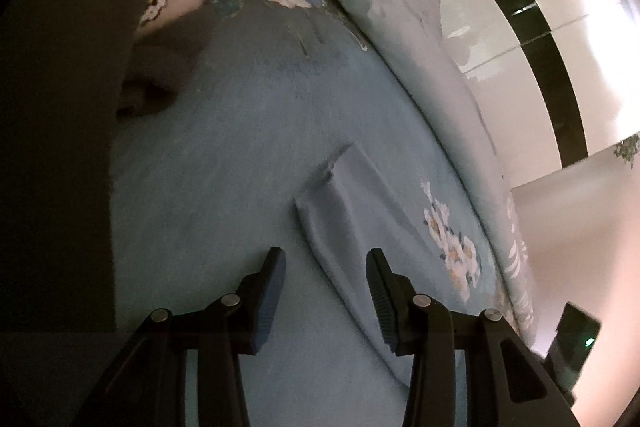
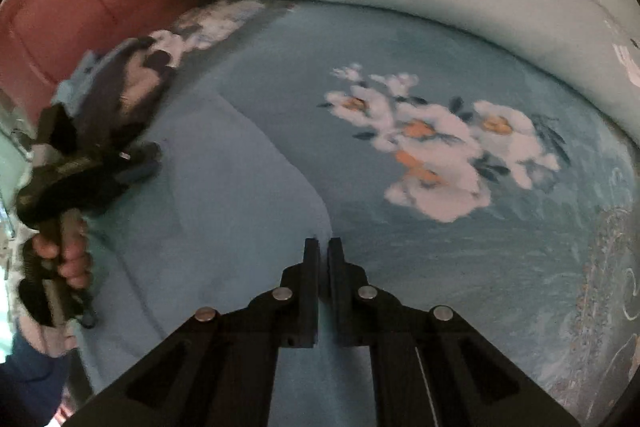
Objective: Fold clothes
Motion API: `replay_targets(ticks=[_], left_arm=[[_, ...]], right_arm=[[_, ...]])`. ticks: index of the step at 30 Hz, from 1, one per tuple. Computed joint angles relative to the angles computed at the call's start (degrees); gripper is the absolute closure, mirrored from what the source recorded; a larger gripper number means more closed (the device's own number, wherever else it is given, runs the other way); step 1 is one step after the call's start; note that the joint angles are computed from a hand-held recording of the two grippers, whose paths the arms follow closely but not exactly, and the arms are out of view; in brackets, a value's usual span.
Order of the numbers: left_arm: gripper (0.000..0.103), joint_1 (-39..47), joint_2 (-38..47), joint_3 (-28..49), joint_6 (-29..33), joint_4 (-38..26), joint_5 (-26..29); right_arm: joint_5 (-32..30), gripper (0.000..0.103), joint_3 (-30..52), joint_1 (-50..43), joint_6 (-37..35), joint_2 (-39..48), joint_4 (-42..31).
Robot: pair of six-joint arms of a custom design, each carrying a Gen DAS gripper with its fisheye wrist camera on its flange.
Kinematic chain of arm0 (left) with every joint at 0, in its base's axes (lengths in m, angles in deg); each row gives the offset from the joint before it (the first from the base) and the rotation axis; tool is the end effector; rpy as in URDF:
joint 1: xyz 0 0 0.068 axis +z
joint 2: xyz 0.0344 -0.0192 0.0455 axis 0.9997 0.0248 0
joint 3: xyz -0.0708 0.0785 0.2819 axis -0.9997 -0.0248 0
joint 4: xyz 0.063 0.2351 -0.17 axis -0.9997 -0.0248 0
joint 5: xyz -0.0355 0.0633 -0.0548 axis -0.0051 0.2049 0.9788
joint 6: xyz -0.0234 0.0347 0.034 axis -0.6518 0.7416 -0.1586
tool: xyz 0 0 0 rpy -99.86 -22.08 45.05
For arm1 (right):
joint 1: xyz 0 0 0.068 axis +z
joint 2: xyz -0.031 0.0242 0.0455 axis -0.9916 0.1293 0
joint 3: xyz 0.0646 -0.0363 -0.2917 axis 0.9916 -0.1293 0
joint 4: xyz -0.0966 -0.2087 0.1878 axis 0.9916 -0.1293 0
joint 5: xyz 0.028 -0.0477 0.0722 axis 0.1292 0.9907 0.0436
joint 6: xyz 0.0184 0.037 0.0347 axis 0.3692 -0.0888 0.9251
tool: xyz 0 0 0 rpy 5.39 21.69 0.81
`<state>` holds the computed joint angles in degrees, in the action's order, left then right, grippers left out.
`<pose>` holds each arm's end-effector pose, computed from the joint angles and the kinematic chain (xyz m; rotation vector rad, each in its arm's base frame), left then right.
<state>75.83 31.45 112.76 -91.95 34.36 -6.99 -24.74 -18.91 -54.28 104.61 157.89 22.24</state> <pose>0.2834 -0.0836 0.0568 -0.1775 2.5687 -1.0165 0.1901 0.1041 0.1220 -0.1789 2.6918 0.3363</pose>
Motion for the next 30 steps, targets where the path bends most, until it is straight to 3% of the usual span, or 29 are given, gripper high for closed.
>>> replay_targets(ticks=[5, 7, 9, 11, 14, 16, 18, 20, 30], left_arm=[[0.058, -0.68, 2.7, 2.17, -3.04, 1.99, 2.98], [0.059, -1.56, 2.8, 2.66, -3.5, 1.6, 1.21], [0.067, -2.44, 2.88, 3.16, -3.92, 1.13, -0.64], [0.085, -3.03, 3.03, 3.73, -4.85, 0.4, -2.42], [0.098, -2.73, 3.21, 4.28, -5.63, -0.56, -3.42], [0.099, -2.91, 2.14, 4.16, -4.83, -1.51, -4.75], [0.1, -2.84, 0.47, 3.35, -4.2, -1.42, -5.89], [0.1, -2.22, -2.07, 2.61, -3.07, -2.56, -6.73], [0.099, 1.95, -5.71, 2.01, 2.32, -7.75, -1.7]], right_arm=[[0.6, 0.099, -0.51, -0.44, 1.24, 2.81, 2.43], [0.82, 0.098, -0.1, 0.12, 1.25, 3.28, 2.42], [1.4, 0.098, -0.09, 0.48, 1.33, 2.3, 1.64], [1.81, 0.097, -0.01, 0.76, 1.34, 1.46, 1.04], [2.27, 0.097, 0.17, 1.11, 1.26, 0.37, 0.32], [3.04, 0.091, 0.11, 1.44, 1.34, -1.03, -0.6], [3.21, 0.07, -0.42, 1.38, 1.46, -3.63, -1.7], [2.95, 0.062, -1.16, 1.07, 1.46, -6.93, -3.01], [8.52, 0.062, -4.43, 6.08, 4.64, -27.35, -18.89]])
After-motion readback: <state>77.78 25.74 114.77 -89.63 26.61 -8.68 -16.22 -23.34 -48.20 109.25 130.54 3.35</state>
